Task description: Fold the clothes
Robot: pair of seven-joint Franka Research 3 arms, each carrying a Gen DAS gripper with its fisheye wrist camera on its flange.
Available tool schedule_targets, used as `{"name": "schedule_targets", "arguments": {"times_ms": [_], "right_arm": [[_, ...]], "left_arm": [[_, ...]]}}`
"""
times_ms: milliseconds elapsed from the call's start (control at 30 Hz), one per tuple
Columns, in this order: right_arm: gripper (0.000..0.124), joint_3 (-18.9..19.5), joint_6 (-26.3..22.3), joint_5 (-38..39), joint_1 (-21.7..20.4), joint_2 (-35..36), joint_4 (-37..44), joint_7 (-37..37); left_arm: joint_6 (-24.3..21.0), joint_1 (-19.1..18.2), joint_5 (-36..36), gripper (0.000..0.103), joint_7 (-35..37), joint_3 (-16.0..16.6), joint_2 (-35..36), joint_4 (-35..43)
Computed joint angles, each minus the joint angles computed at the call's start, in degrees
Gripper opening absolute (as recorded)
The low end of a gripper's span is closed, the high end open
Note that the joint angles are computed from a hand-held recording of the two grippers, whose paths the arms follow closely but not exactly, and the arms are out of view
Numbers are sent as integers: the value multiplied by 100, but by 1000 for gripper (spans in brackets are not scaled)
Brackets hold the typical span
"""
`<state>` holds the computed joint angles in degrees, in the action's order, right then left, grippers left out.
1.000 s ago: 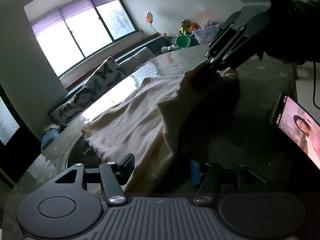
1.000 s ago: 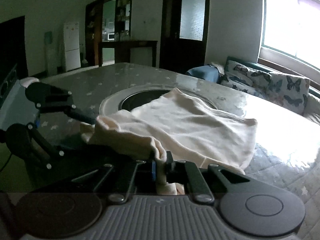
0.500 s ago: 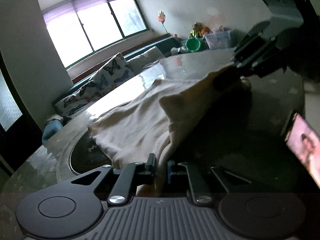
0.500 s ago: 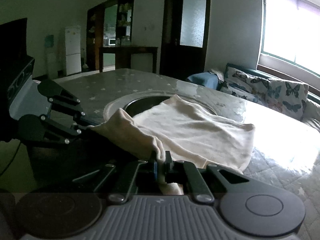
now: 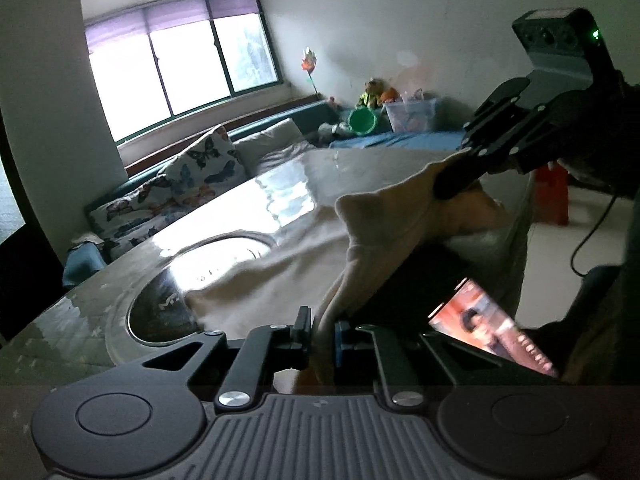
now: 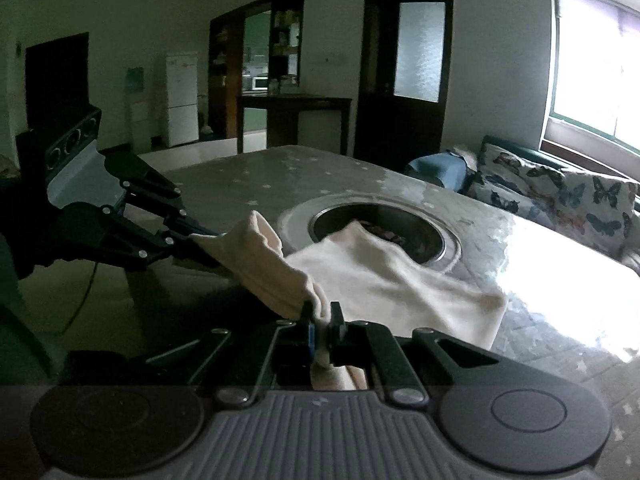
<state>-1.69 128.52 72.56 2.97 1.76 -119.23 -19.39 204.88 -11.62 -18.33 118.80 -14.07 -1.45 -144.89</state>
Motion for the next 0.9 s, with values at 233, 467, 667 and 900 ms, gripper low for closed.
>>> {"name": "schedule_targets", "arguments": {"times_ms": [233,467,667,900], "right_arm": [[5,67,-76,-159,12,392,672,231],[5,387,240,-684,15,1448,2053,843],[5,741,735,-1363,32,2557,3414,1528],[19,1168,1688,-1688,41,3530,4190,2095]], "left_arm": [[89,-37,-262,12,167,98,309,483],[-273,-556,-705,12,910,912,1271,1843],[-908,-1146,-821,12,833,1853,2100,2968],[-1840,-1814,-799,15,-4,3003,3064,4099]]}}
